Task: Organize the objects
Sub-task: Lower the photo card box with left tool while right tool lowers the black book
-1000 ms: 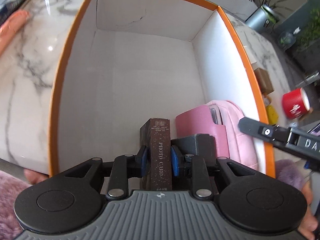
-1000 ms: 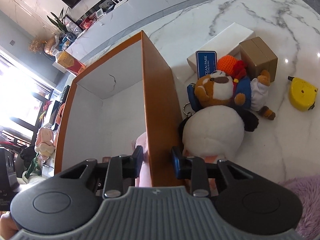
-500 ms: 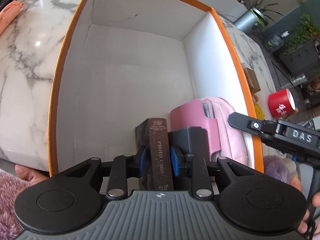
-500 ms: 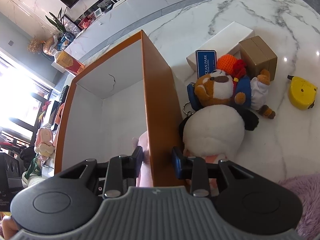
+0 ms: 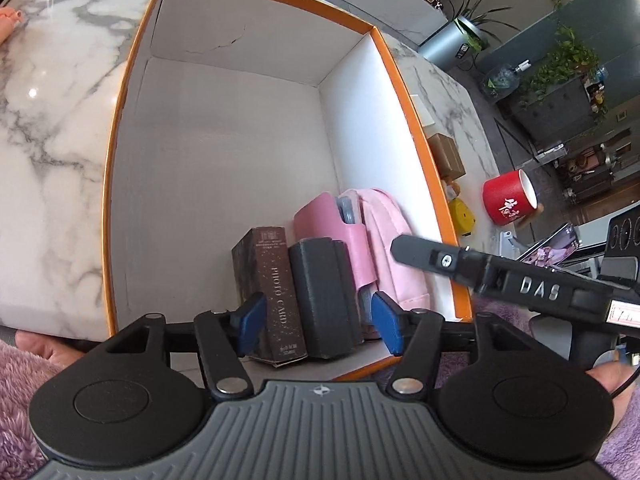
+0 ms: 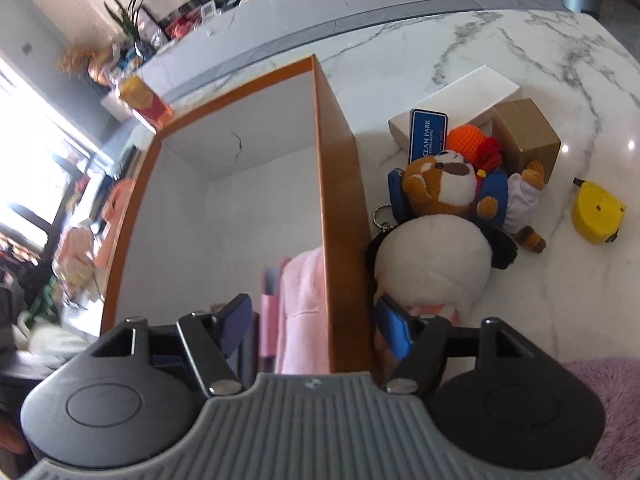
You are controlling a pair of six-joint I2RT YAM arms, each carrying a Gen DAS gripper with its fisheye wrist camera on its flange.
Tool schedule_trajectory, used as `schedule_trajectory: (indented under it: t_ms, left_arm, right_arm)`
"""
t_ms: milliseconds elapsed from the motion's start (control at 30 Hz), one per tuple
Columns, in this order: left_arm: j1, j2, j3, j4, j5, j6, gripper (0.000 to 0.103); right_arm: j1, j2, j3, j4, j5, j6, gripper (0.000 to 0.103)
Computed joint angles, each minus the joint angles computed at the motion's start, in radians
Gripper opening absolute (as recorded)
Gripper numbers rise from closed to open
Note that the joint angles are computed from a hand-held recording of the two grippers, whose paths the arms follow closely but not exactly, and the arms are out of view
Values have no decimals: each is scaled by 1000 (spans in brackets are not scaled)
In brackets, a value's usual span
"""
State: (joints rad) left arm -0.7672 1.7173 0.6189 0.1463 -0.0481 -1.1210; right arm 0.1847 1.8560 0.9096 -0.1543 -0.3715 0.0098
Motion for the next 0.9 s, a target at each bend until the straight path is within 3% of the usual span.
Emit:
schedule_trajectory:
  t_ms: [167, 300, 433, 600, 767, 900]
  left_arm:
    - [-30, 76, 98, -111, -63, 18, 54]
    - [-25, 63, 54, -46, -47, 15, 50]
    - [-27, 56, 45, -41, -45, 23, 51]
    - [-32, 57, 52, -53, -55, 15, 52]
    - [-48, 38, 60, -96, -94, 23, 52]
    - [-75, -1, 72, -147, -157, 28, 52]
  right_arm:
    - [18, -1, -22, 19, 22, -6, 79]
    - [13, 9, -11, 1, 13, -4, 61]
    - [33, 6, -18, 6, 50, -3, 55]
    - [29, 11, -9, -3, 45, -1, 56]
    - [18, -35, -42, 19, 40, 3, 63]
    - [-10, -92, -77, 31, 22, -4, 63]
